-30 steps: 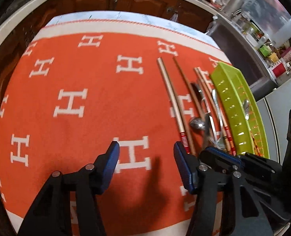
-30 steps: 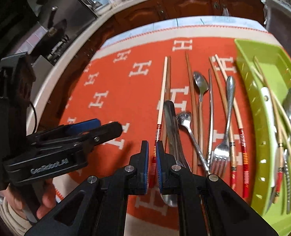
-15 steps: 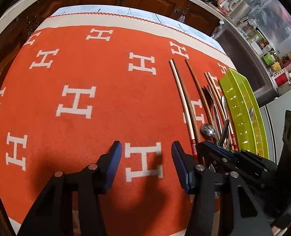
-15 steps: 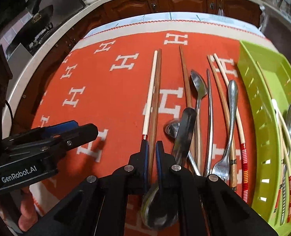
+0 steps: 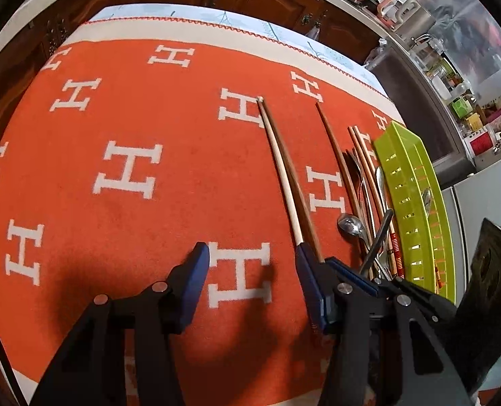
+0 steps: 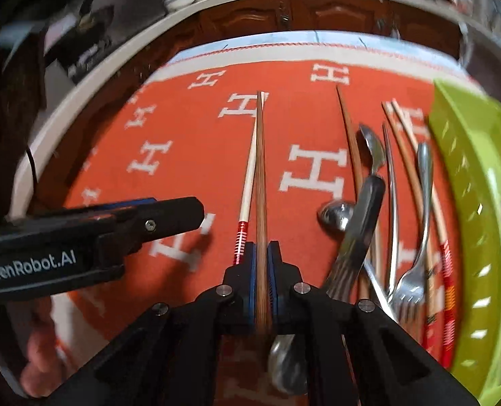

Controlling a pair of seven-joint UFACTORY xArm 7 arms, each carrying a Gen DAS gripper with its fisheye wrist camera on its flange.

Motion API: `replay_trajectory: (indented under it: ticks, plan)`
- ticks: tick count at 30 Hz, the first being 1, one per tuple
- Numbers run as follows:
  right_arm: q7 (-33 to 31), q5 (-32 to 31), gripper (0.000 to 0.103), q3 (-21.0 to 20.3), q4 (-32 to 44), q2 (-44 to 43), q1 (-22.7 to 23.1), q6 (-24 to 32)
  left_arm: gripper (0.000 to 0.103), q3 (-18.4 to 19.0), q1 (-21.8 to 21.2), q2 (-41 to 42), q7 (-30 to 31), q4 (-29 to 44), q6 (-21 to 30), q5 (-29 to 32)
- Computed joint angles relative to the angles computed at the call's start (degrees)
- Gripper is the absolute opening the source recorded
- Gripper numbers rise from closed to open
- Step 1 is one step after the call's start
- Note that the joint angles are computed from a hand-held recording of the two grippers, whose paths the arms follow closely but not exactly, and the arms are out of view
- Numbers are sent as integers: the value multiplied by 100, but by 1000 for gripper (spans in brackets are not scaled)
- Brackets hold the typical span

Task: Organize utensils
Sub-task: 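Grasp a red-banded chopstick with the right gripper while the left gripper approaches another chopstick, then grasp a chopstick with the left gripper while the right gripper lowers its chopstick into the tray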

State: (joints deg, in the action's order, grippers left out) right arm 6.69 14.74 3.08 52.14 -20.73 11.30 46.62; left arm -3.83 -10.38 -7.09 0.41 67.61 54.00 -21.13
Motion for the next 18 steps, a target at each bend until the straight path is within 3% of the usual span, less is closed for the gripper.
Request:
replay_trajectory:
  ticks: [4, 7, 18]
  plan:
    - [-47, 757, 6, -312, -117, -219, 64, 25, 51, 14, 14, 5, -19, 99, 71, 19]
    - [-73, 906, 6, -390, -94, -430, 8, 54, 51, -41, -8, 57, -96, 209, 91, 177]
    - [185, 408, 6, -675, -36, -1366, -590, 370, 52, -387, -359, 704, -1119, 776, 177, 1318]
